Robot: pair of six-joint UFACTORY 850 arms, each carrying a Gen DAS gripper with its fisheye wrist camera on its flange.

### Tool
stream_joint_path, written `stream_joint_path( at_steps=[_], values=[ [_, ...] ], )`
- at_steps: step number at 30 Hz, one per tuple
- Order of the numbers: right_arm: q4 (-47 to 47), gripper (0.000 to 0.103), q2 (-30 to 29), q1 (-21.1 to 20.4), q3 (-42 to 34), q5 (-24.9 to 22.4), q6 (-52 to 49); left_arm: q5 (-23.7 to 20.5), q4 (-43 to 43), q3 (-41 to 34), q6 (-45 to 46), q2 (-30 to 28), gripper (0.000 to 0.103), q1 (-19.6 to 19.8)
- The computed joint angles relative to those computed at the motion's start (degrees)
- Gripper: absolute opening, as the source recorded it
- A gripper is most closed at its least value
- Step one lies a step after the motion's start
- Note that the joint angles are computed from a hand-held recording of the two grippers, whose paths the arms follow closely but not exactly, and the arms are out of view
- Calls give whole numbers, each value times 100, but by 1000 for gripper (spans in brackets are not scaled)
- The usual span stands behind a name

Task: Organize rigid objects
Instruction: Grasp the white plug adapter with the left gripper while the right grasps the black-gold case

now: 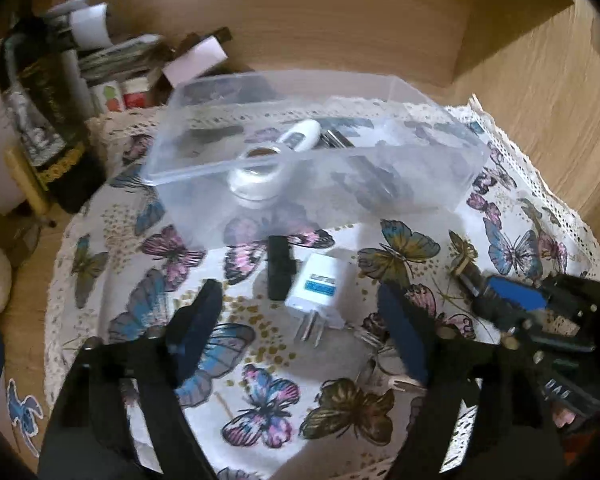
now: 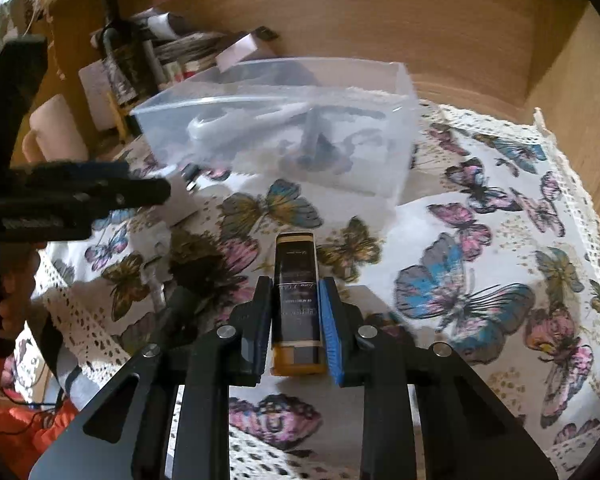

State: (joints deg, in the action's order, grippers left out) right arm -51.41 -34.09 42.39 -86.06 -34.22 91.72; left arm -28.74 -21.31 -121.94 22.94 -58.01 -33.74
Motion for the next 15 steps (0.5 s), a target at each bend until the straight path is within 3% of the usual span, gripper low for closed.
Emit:
stream_joint_path(
  at_steps=[6,8,11,12,15],
  values=[
    [-399,22,209,-19,205,-148,470,-534,-62,-562,-30,-398,68,-27],
    [-547,22,249,-25,249,-160,620,-685,14,-791,-221,-558,60,-35],
    [-737,22,297,-39,294,-161,827,-568,63,-732,-270,-529,48,-44],
    [-792,22,315,-43,310,-159,883,-528,-31,-662,-191,-489,39,-34],
    [-964,22,353,-53,331,-184,1039,-466,-30,-531,-183,-407,37,-21]
  ],
)
